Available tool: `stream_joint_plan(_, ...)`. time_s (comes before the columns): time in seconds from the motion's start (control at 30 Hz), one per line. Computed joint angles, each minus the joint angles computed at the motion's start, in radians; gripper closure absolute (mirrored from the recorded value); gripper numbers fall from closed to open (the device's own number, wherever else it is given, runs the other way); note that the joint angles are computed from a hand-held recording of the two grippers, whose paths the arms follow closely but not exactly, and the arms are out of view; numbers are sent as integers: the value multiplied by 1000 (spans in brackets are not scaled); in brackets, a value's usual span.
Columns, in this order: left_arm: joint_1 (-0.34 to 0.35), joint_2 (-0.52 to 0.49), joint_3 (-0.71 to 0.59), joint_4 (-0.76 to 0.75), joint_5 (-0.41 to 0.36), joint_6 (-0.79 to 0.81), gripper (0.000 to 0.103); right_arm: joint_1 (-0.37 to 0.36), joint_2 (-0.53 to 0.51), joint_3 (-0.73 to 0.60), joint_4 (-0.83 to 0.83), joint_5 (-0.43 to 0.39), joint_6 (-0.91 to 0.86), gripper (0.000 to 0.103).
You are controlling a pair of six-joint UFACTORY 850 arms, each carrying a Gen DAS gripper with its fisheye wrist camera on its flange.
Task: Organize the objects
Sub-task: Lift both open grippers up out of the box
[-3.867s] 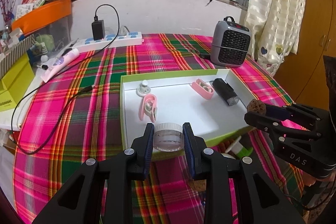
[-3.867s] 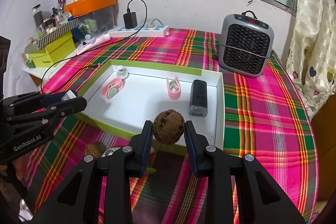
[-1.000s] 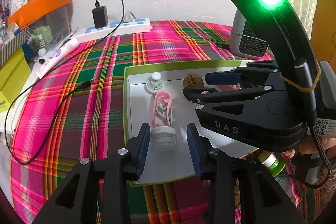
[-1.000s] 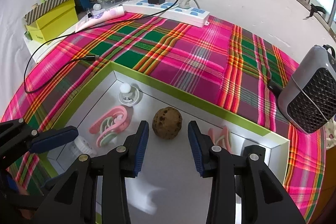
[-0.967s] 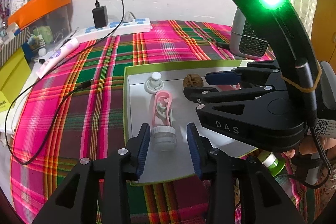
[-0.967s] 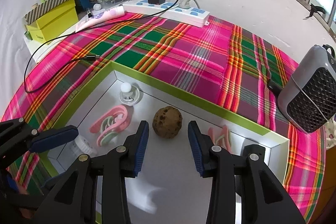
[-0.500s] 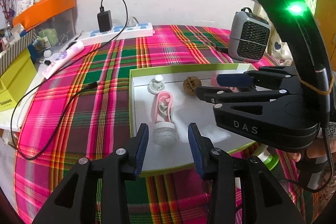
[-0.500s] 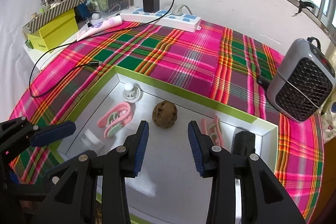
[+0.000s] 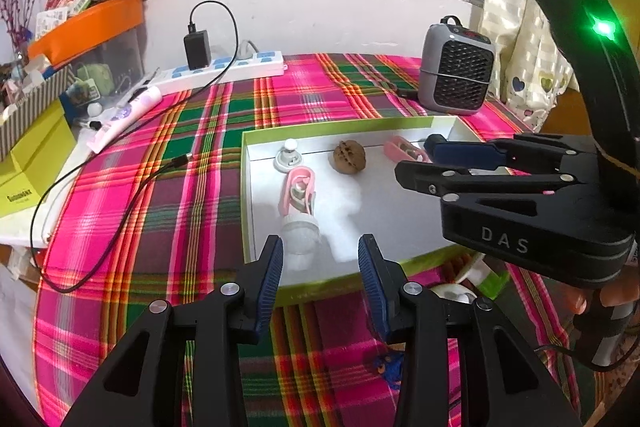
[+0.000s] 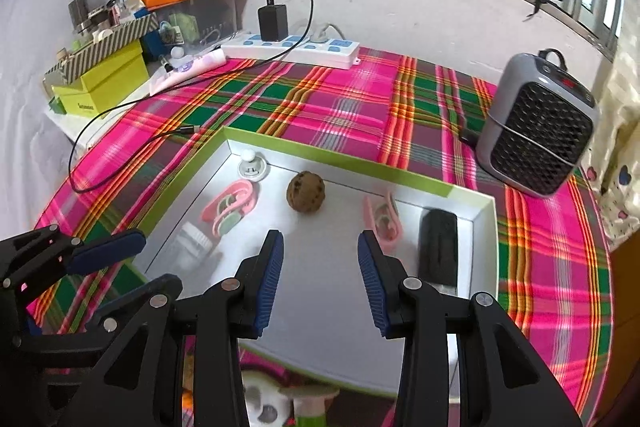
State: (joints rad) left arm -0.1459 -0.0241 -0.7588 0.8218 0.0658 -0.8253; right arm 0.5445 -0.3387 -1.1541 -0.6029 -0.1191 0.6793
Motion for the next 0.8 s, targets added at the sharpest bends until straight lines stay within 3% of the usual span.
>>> stream_joint_plan(0.07, -5, 10, 8, -80, -3, 80, 65, 2, 12, 16, -55, 3, 64, 63)
stream_joint_plan(0.2, -8, 24, 20, -95, 0, 94, 65, 5, 37, 47, -186, 10, 214, 63)
stream_joint_plan(0.57, -29, 68, 58, -302, -1, 302, 65, 8, 119, 144, -720, 25, 784, 63)
stream_joint_plan(0.7, -33, 81, 71, -320, 4, 317, 65, 13, 141, 170, -864, 12, 939, 63)
stream_joint_plan(0.8, -39, 92, 84, -422, 4, 418, 65, 20, 161, 194, -942, -2, 1021, 63)
